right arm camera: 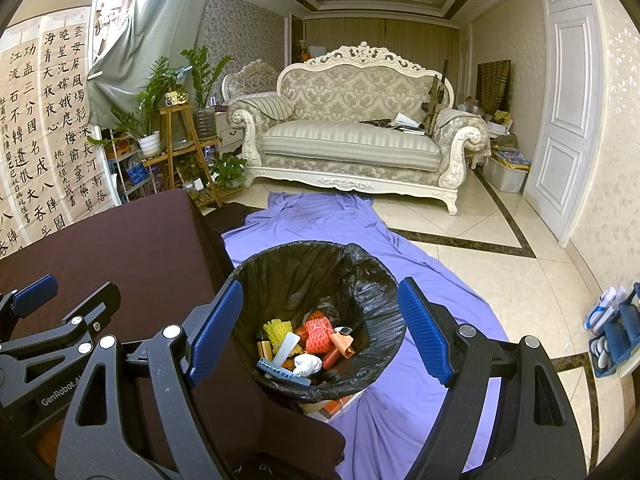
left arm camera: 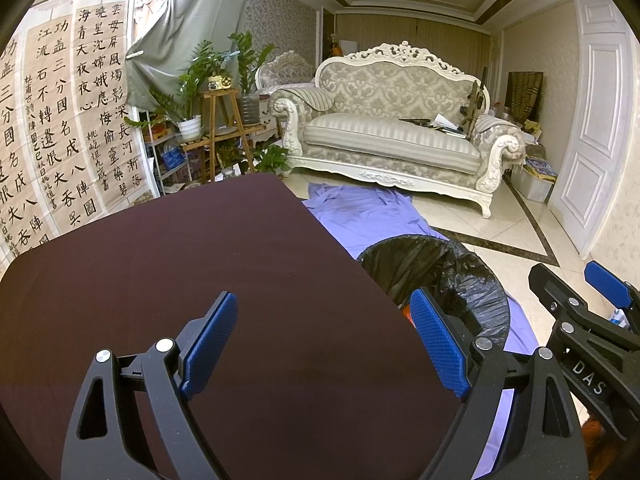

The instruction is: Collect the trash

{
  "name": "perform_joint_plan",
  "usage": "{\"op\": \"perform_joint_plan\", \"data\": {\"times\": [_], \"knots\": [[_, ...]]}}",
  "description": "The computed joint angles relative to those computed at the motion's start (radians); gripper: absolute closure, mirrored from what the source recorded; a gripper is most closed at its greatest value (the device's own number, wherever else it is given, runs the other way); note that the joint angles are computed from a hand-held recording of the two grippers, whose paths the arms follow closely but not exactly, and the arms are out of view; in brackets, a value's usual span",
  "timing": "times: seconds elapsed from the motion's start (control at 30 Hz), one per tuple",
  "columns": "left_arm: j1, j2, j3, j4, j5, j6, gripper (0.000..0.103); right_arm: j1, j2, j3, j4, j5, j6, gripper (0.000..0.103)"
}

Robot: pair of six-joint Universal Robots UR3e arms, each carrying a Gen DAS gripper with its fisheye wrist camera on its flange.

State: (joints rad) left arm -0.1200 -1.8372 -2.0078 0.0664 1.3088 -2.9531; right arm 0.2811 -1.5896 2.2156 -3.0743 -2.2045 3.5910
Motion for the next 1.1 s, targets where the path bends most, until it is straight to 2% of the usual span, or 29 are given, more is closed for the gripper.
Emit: {"op": "perform_joint_plan", "data": {"times": [0.4, 0.67, 1.1], "knots": [[-0.009, 0.008, -0.003, -0.005, 0.01, -0.006, 0.018, 0.001, -0.003, 0.0, 0.003, -0.001, 0.0, 0.025], [-0.053, 0.002, -0.009, 0.004, 0.049, -0.039, 0.018, 0.0, 0.0, -0.001, 0.003, 0.0, 0.001, 0.025], [-0.037, -0.002, -0.03, 0.03, 0.02, -0.031, 0.018, 0.004, 0.003, -0.005, 0.006, -0.003, 0.005, 0.025]]}}
